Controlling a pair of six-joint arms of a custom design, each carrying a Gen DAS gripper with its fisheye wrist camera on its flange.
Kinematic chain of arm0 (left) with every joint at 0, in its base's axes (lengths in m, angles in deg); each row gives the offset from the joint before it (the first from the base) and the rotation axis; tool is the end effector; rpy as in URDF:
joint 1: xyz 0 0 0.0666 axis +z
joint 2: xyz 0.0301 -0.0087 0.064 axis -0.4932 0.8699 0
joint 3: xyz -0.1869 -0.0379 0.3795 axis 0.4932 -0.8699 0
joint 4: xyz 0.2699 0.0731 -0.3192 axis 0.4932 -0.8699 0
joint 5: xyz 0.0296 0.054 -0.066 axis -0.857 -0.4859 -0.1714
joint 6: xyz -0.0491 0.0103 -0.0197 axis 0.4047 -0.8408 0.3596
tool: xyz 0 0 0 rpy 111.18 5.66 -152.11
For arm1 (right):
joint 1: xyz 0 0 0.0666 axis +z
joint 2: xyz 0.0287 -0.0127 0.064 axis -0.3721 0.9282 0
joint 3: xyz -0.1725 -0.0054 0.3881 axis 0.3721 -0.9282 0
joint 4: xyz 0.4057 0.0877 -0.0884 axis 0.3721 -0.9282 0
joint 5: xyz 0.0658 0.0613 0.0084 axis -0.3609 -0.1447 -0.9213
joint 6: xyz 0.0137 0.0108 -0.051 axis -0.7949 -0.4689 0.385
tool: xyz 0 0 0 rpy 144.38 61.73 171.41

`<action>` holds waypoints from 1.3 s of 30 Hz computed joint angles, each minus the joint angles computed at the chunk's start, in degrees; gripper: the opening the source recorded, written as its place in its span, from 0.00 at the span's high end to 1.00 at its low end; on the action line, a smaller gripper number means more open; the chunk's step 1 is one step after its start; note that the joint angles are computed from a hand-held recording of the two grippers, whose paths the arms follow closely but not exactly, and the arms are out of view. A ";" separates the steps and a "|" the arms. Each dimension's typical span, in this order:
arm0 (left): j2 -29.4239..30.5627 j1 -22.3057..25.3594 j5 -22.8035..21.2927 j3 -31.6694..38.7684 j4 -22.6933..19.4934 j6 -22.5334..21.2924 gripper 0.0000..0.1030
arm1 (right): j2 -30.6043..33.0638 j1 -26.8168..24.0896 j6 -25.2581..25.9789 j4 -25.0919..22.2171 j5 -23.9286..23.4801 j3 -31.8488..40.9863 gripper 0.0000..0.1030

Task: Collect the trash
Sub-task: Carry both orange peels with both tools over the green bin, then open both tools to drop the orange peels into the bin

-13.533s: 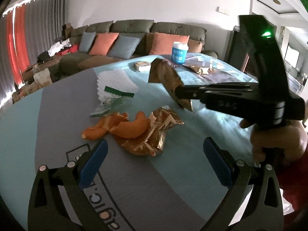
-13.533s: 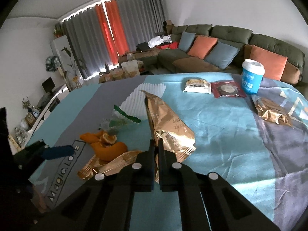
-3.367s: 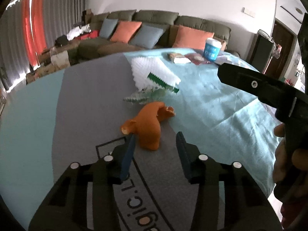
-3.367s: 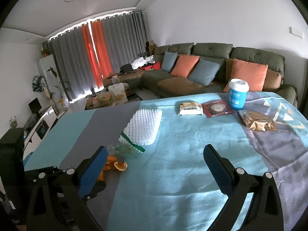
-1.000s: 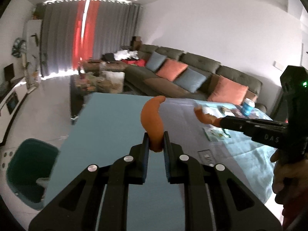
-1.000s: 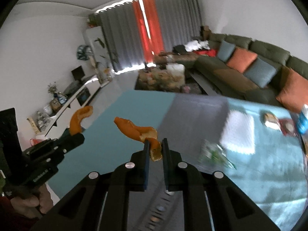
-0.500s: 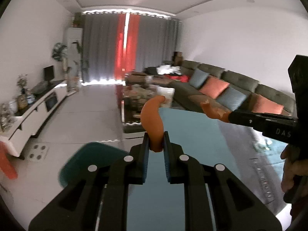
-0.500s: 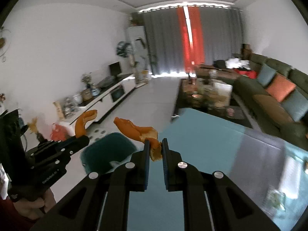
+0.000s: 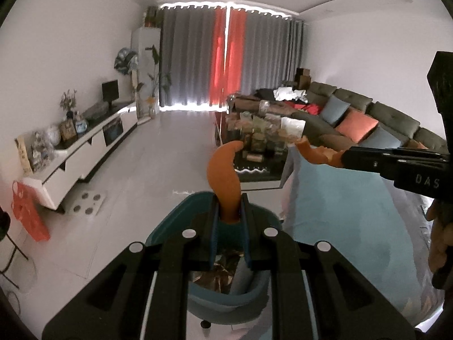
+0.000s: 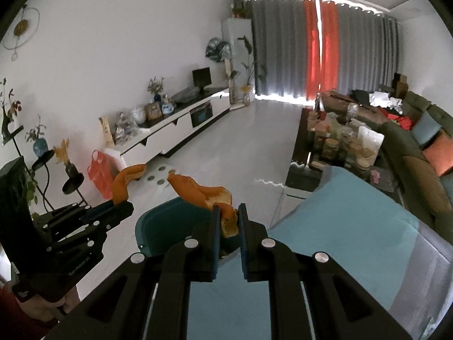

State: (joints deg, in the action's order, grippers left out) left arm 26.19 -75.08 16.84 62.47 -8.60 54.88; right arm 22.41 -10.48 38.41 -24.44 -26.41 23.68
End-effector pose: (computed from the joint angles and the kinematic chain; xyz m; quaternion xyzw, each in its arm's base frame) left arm 0.3646 -0.3320 0.3779 -0.1762 0.8452 0.0618 0.5008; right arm 0.4890 0.1183 0.3974 -0.3773 0.8091 0.2321 0.3862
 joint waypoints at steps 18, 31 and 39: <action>5.90 8.26 13.99 -3.03 7.20 1.12 0.86 | 10.80 8.21 3.58 -7.35 9.23 6.63 0.90; 10.00 12.63 21.08 -3.67 9.37 0.53 0.84 | 15.80 11.73 3.97 -10.27 14.75 9.85 0.90; 11.70 13.68 22.00 -3.07 9.67 0.18 0.82 | 16.81 12.17 3.92 -11.18 15.47 10.81 0.82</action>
